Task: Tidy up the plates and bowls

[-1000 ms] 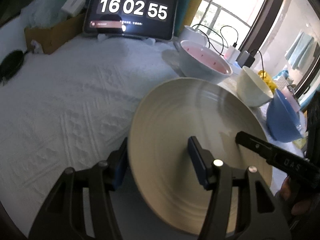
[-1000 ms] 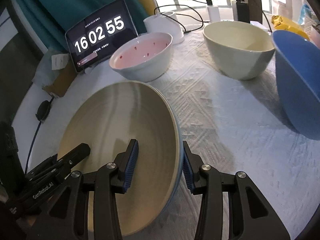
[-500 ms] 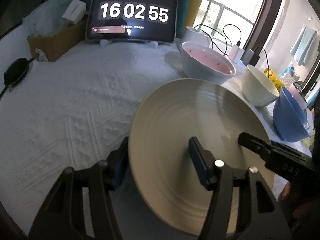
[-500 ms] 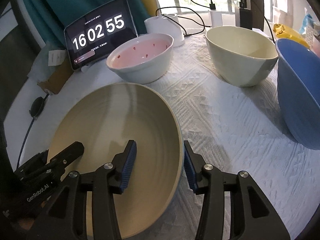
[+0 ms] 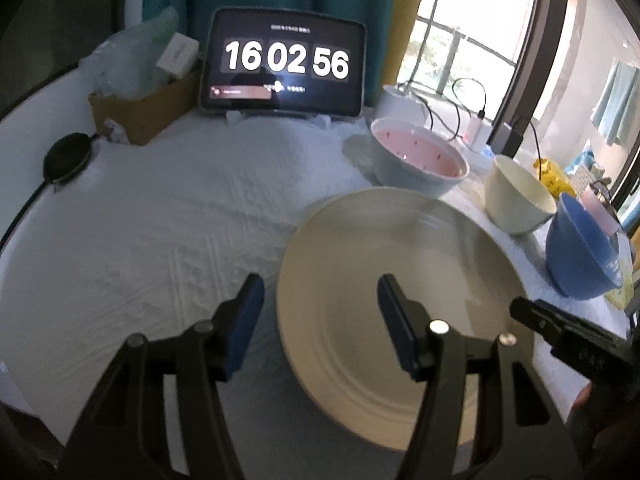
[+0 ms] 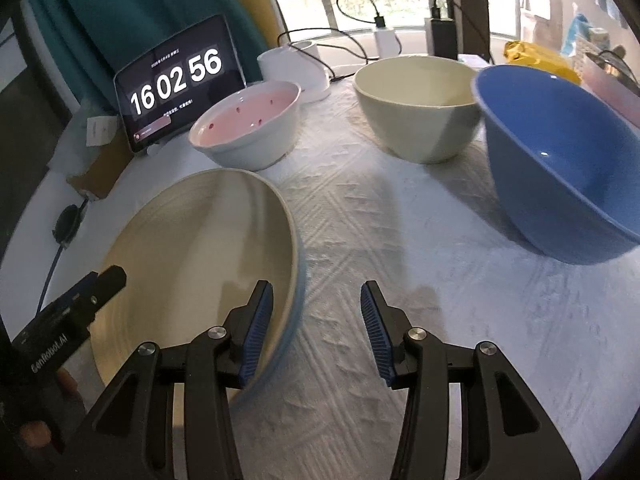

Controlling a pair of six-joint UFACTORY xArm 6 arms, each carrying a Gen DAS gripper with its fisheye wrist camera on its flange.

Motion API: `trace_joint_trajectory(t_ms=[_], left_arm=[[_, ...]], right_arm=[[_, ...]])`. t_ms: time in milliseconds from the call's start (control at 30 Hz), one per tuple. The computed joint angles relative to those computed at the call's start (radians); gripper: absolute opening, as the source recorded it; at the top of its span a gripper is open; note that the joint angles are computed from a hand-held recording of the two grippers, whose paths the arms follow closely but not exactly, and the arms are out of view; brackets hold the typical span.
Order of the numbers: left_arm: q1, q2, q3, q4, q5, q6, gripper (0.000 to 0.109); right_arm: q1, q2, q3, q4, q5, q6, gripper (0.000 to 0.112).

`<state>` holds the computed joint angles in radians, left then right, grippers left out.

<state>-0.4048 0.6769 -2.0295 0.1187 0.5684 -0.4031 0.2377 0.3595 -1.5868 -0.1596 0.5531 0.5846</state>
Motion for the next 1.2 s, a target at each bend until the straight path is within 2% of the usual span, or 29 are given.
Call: trace_joint_trajectory(t_ms=[333, 600, 867, 1200], left_arm=[[-0.035, -0.101, 0.124, 0.091, -0.108, -0.042, 0.061], [-0.083, -0.119, 0.133, 0.053, -0.128, 0.029, 0.061], [-0.141, -0.080, 0.050, 0.019, -0.139, 0.107, 0.061], [-0.196, 0.018, -0.144, -0.026, -0.075, 0.186, 0.061]], right_arm=[[-0.014, -0.147, 0.175, -0.063, -0.098, 0.061, 0.050], [-0.041, -0.244, 0.291, -0.128, -0.157, 0.130, 0.050], [-0.090, -0.376, 0.413, -0.302, -0.208, 0.279, 0.050], [-0.179, -0.493, 0.488, -0.466, -0.218, 0.393, 0.050]])
